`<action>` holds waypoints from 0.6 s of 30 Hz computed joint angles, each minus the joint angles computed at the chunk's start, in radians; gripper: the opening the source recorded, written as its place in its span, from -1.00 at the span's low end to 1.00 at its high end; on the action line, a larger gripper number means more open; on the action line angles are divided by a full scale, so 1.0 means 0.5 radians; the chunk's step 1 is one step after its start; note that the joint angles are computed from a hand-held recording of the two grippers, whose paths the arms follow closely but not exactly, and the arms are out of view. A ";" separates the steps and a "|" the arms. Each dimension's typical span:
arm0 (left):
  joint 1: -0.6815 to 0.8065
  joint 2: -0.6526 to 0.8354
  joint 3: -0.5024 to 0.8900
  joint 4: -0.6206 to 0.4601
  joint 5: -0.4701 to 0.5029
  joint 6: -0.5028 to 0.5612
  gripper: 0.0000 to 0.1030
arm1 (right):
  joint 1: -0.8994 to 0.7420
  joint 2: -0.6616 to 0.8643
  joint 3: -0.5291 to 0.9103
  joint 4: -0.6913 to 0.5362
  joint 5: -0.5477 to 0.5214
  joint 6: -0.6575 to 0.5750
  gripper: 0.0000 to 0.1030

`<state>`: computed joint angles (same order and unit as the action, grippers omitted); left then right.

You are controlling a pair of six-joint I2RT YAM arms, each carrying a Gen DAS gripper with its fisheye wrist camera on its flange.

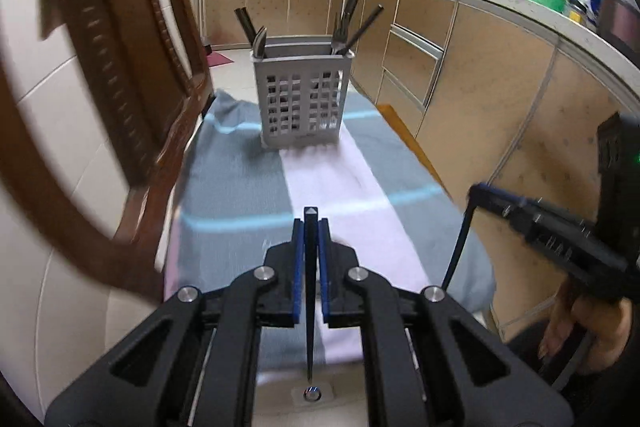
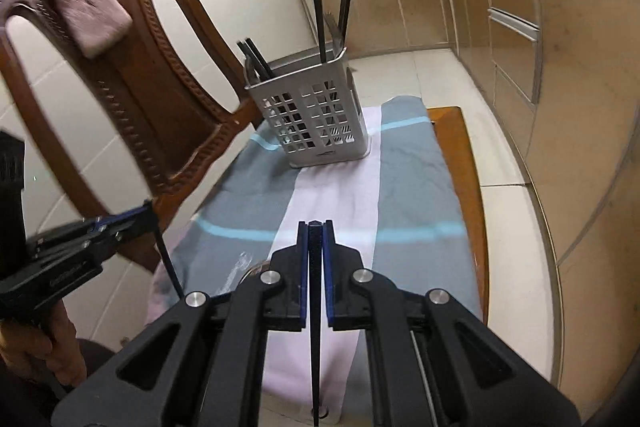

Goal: Organize utensils
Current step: 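Lift both held chopsticks and carry them over the grey basket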

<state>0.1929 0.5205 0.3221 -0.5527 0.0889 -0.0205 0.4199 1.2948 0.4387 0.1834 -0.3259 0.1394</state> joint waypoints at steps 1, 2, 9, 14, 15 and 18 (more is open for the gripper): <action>0.027 -0.126 -0.032 -0.057 0.022 0.010 -0.86 | -0.010 -0.093 -0.039 -0.043 -0.011 -0.004 -0.86; 0.093 -0.162 0.001 -0.210 0.093 0.055 -0.86 | -0.014 -0.232 -0.081 -0.122 -0.022 -0.008 -0.86; 0.384 -0.344 0.197 -0.551 0.335 0.223 -0.86 | 0.081 -0.745 0.004 -0.592 -0.020 -0.039 -0.86; 0.323 -0.175 0.232 -0.407 0.299 0.197 -0.86 | 0.130 -0.777 0.140 -0.764 0.017 -0.098 -0.86; 0.329 -0.164 0.231 -0.411 0.313 0.199 -0.86 | 0.122 -0.742 0.163 -0.766 0.000 -0.099 -0.86; 0.406 -0.061 0.278 -0.392 0.410 0.250 -0.86 | 0.103 -0.651 0.244 -0.784 -0.041 -0.131 -0.86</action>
